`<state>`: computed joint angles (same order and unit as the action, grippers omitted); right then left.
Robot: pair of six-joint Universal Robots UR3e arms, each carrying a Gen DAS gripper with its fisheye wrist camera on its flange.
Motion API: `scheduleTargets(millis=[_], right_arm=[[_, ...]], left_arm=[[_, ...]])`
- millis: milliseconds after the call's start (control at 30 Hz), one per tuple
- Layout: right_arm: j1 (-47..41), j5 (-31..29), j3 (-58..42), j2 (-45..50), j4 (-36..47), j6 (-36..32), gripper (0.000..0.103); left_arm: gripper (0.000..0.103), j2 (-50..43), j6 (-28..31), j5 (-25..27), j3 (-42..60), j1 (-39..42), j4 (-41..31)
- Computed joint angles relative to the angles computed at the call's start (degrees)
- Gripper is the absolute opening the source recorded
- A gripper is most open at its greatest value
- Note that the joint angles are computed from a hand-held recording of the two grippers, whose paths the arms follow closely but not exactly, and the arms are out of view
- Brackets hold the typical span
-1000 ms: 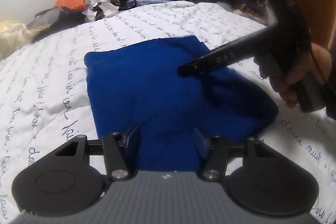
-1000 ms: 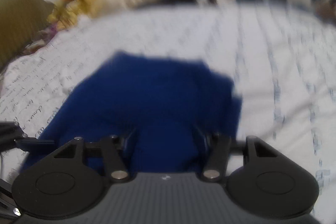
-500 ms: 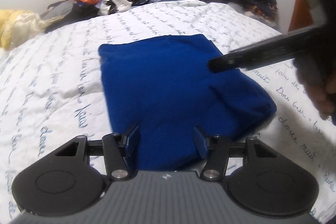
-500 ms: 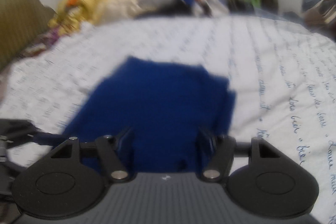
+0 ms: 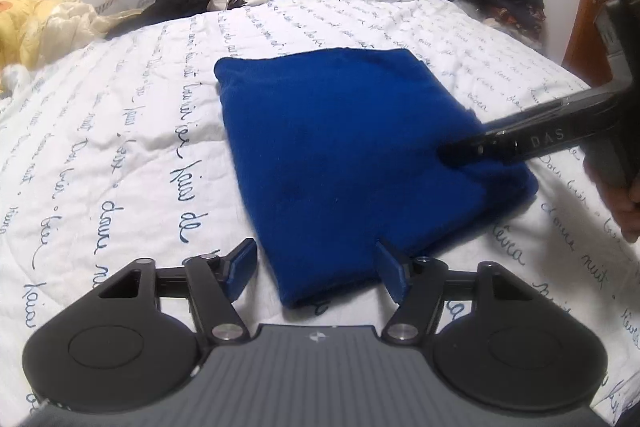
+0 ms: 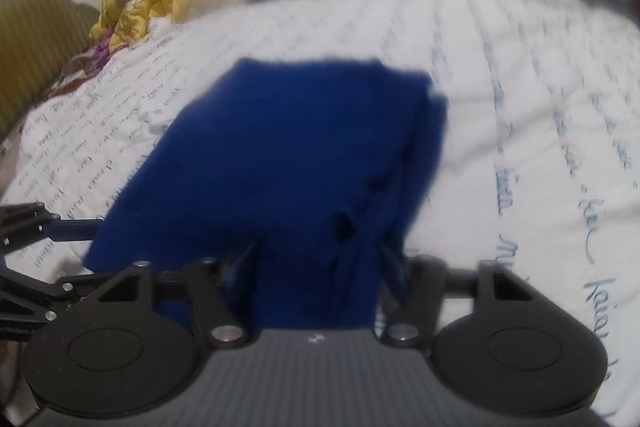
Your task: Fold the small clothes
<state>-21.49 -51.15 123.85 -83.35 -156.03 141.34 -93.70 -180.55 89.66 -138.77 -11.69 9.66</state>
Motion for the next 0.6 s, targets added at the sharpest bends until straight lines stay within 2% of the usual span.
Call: scheduleTargets(millis=[67, 100, 167, 233, 300, 333, 367, 400, 433, 467, 500, 567, 600], right_arm=[[-1.7, 1.8, -2.8, -0.8, 6.9, -1.8, 0.022], [-3.2, 3.4, -3.8, -1.8, 11.0, -2.9, 0.019], [-5.3, 4.5, -3.7, -3.4, 14.3, -5.1, 0.018], [-5.4, 2.9, -3.5, -3.2, 15.2, -6.5, 0.018], [-7.0, 4.3, -2.4, -4.8, 17.1, -6.9, 0.027], [-7.9, 5.1, -3.2, -5.8, 20.8, -7.2, 0.031], [-9.3, 7.0, -3.9, -6.9, 25.5, -8.4, 0.036], [-10.6, 9.2, -4.8, -7.4, 30.0, -9.9, 0.043], [-11.1, 10.4, -5.9, -7.2, 33.1, -11.0, 0.045], [-10.5, 10.0, -6.7, -6.8, 33.8, -10.8, 0.045], [-9.1, 8.3, -7.3, -5.8, 31.8, -9.4, 0.046], [-5.2, 2.8, -8.3, -3.1, 26.1, -5.5, 0.046], [-4.9, 3.2, -6.9, -3.0, 23.6, -5.5, 0.045]], left_arm=[[0.028, 2.0, 0.5, -0.1, -1.1, 0.7, -0.5], [0.022, 3.0, 1.0, 0.7, -1.8, 1.0, -0.7], [0.022, 4.8, 2.3, 1.0, -3.9, 2.5, -0.4], [0.023, 6.6, 3.7, 1.4, -5.6, 2.9, -0.5], [0.024, 9.5, 5.2, 1.6, -7.3, 1.8, -0.5], [0.032, 10.4, 5.7, 1.8, -8.3, 0.7, 0.4], [0.059, 10.1, 5.8, 3.1, -8.7, -0.8, 2.0], [0.079, 8.3, 5.8, 4.9, -8.8, -2.6, 4.5], [0.081, 5.3, 5.9, 7.0, -8.4, -4.2, 7.8], [0.076, 2.1, 5.8, 9.3, -7.0, -5.7, 9.4], [0.068, -0.1, 5.8, 10.2, -4.9, -6.3, 8.4], [0.061, -4.0, 5.9, 9.4, -2.7, -5.8, 8.7], [0.055, -6.2, 5.9, 8.7, -3.1, -5.2, 12.7]])
